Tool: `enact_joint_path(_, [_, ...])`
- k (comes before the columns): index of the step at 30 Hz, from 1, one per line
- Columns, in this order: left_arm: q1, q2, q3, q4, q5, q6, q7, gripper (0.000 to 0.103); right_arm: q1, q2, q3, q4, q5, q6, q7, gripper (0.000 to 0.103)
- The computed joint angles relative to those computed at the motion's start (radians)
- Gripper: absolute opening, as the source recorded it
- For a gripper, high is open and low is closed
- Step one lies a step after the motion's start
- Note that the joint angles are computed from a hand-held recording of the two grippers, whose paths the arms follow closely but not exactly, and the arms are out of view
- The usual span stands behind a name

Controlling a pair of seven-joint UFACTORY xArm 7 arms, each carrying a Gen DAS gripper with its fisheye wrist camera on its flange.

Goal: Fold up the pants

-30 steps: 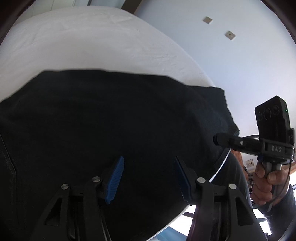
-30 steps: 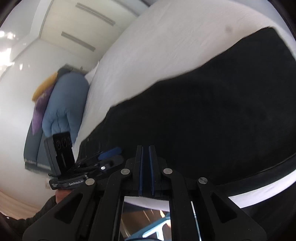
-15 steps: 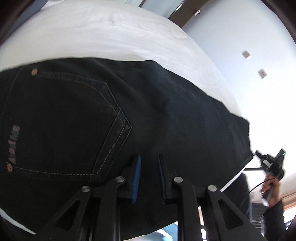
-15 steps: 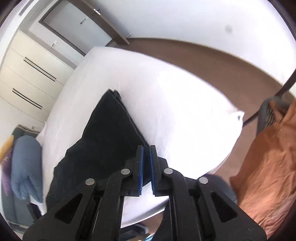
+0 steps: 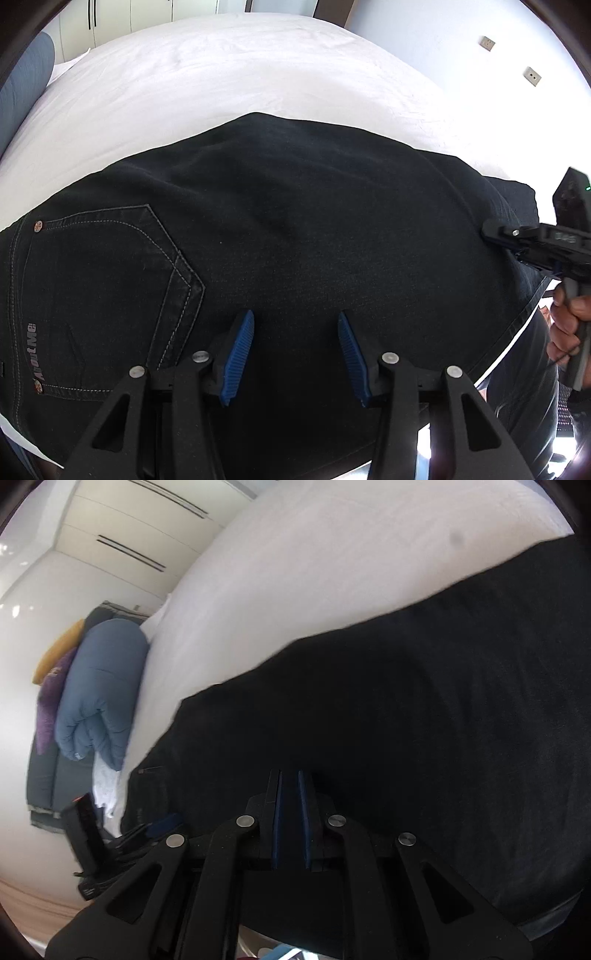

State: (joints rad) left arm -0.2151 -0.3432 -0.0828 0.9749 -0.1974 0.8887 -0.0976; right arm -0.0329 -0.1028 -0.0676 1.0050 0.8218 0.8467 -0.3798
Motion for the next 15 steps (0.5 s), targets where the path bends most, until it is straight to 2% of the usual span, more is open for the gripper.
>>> enact_joint_path(1, [0.000,0.001,-0.001,-0.002,0.001,-0.005,0.000,0.049,-0.024,0.044,-0.015,0.008,0.058,-0.004,-0.062,0.008])
enact_joint_path(2, [-0.001,0.000,-0.001,-0.004,0.002,-0.008,0.001,0.049,-0.047,0.046,-0.054,0.001,0.115,0.034,-0.096,0.008])
enact_joint_path(3, [-0.002,0.000,-0.002,-0.006,0.002,-0.011,0.002,0.049,-0.086,0.025,-0.084,-0.020,0.130,0.056,-0.116,0.008])
enact_joint_path(4, [-0.002,-0.003,-0.001,-0.013,0.002,-0.017,0.005,0.049,-0.126,-0.005,-0.073,-0.050,0.125,0.036,-0.111,0.008])
enact_joint_path(6, [0.009,-0.001,-0.011,-0.013,-0.003,-0.021,0.011,0.049,-0.160,-0.026,-0.123,-0.067,0.118,0.007,-0.116,0.008])
enact_joint_path(7, [0.001,-0.043,0.020,-0.042,-0.005,-0.004,0.034,0.049,-0.185,-0.030,-0.140,-0.065,0.110,0.004,-0.106,0.008])
enact_joint_path(8, [0.002,-0.048,0.019,-0.049,-0.007,-0.008,0.034,0.049,-0.211,-0.036,-0.154,-0.066,0.090,-0.013,-0.088,0.008])
enact_joint_path(10, [0.005,-0.052,0.017,-0.054,-0.006,-0.011,0.034,0.049,-0.253,-0.090,-0.156,-0.082,-0.020,-0.088,-0.028,0.008])
enact_joint_path(12, [0.007,-0.058,0.009,-0.064,-0.001,-0.018,0.024,0.049,-0.289,-0.149,-0.141,-0.107,-0.190,-0.190,0.038,0.018])
enact_joint_path(13, [0.007,-0.060,0.004,-0.065,0.003,-0.020,0.016,0.049,-0.316,-0.179,-0.116,-0.125,-0.258,-0.241,0.061,0.040])
enact_joint_path(14, [0.007,-0.061,0.003,-0.067,0.007,-0.021,0.013,0.049,-0.301,-0.221,-0.128,-0.147,-0.284,-0.274,0.058,0.066])
enact_joint_path(15, [0.006,-0.062,0.002,-0.067,0.008,-0.019,0.012,0.049,-0.249,-0.287,-0.162,-0.190,-0.268,-0.338,0.025,0.072])
